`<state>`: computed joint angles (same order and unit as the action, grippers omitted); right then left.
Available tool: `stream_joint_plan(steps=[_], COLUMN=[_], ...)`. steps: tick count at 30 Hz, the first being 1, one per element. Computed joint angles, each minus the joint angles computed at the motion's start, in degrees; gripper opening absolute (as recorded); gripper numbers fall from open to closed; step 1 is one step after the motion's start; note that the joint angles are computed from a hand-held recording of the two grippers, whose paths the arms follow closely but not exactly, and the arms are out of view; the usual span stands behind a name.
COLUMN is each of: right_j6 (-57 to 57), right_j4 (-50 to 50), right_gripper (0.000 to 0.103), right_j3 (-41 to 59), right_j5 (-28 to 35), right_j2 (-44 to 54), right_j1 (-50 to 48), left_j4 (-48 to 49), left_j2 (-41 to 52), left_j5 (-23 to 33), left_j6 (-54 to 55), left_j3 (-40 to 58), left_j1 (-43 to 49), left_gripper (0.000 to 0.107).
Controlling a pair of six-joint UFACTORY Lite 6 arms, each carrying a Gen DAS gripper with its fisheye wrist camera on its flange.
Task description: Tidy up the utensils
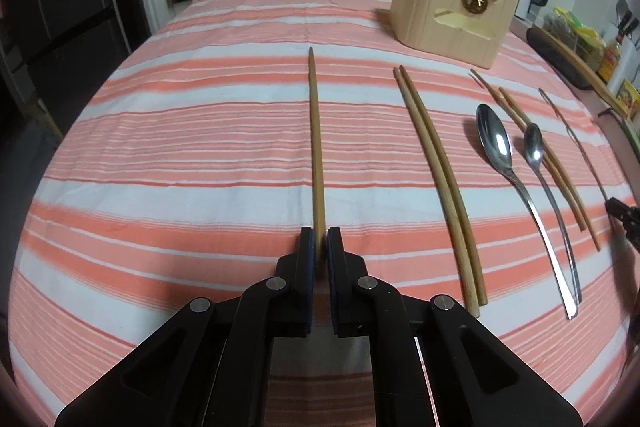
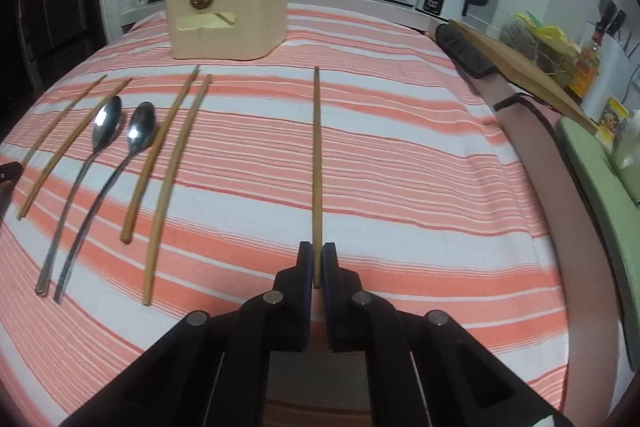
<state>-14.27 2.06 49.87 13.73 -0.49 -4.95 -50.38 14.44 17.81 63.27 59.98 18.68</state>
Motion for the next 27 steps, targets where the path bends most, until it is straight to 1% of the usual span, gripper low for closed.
stream_joint_plan(steps=[1,2,3,4,5,6,7,8,10,13,15,18,19,20,21,22,23,24,27], right_j6=[-1.8,-3.6,-5.7,-7.5,-9.2,-11.1,-13.7,-16.7,-24.5,-33.9,-36.8,-37.1,-35.9,-33.7,-32.6,-32.2,-29.4,-28.0,-27.4], right_j4=[1.2,2.4,4.1,5.6,7.2,9.2,11.7,14.8,22.5,31.9,34.3,33.9,32.5,30.3,29.3,29.3,27.1,26.0,26.4], right_gripper=[0.005,0.005,0.006,0.007,0.011,0.021,0.027,0.035,0.037,0.037,0.037,0.038,0.038,0.038,0.036,0.033,0.014,0.004,0.004], right_j3=[0.1,0.0,-0.1,-0.2,-0.3,-0.5,-0.9,-1.0,-0.8,0.1,0.4,0.5,0.5,0.3,0.1,0.0,-0.2,-0.2,0.6], right_j5=[0.2,0.2,0.2,0.2,0.3,0.4,0.5,0.9,2.3,5.2,6.4,6.3,5.9,5.2,5.0,5.3,4.8,4.7,5.6], right_j2=[-0.1,-0.2,-0.2,-0.4,-0.5,-0.7,-1.2,-1.4,-1.2,-0.2,0.1,0.2,0.2,0.1,-0.2,-0.4,-0.7,-0.8,-0.9], right_j1=[-0.7,-1.1,-1.5,-1.7,-2.0,-2.3,-2.7,-3.3,-4.9,-7.6,-8.6,-8.4,-7.8,-7.1,-6.9,-6.9,-6.6,-6.5,-7.0], left_j4=[-1.6,-3.8,-6.2,-9.6,-11.4,-11.1,-11.0,-11.3,-14.7,-15.9,-16.3,-16.1,-16.5,-17.5,-18.9,-20.2,-21.3,-21.7,-23.6], left_j2=[0.4,0.9,1.1,1.1,1.2,1.7,2.1,2.5,1.7,-0.1,-0.5,-0.7,-0.9,-1.2,-1.6,-2.1,-2.6,-2.6,-3.8], left_j5=[0.6,1.3,1.6,1.9,2.3,2.7,2.9,3.0,1.8,-0.9,-1.6,-2.7,-2.8,-2.4,-2.5,-2.9,-3.7,-3.5,-1.5], left_j6=[1.9,4.3,6.5,9.5,11.1,10.8,10.7,11.0,15.8,19.4,20.1,20.2,20.9,22.2,23.8,25.3,26.2,26.5,28.1], left_j3=[0.5,1.0,1.0,0.8,0.8,1.1,1.2,1.2,-0.7,-3.4,-4.0,-4.3,-4.5,-4.8,-5.3,-5.8,-6.3,-6.2,-6.4], left_j1=[0.1,0.2,0.5,1.0,1.6,1.9,2.3,2.6,2.4,1.2,0.8,0.3,0.2,0.3,0.2,0.0,-0.2,-0.1,1.5], left_gripper=[0.023,0.048,0.059,0.068,0.068,0.068,0.068,0.067,0.067,0.067,0.067,0.067,0.064,0.051,0.04,0.008,0.003,0.003,0.003])
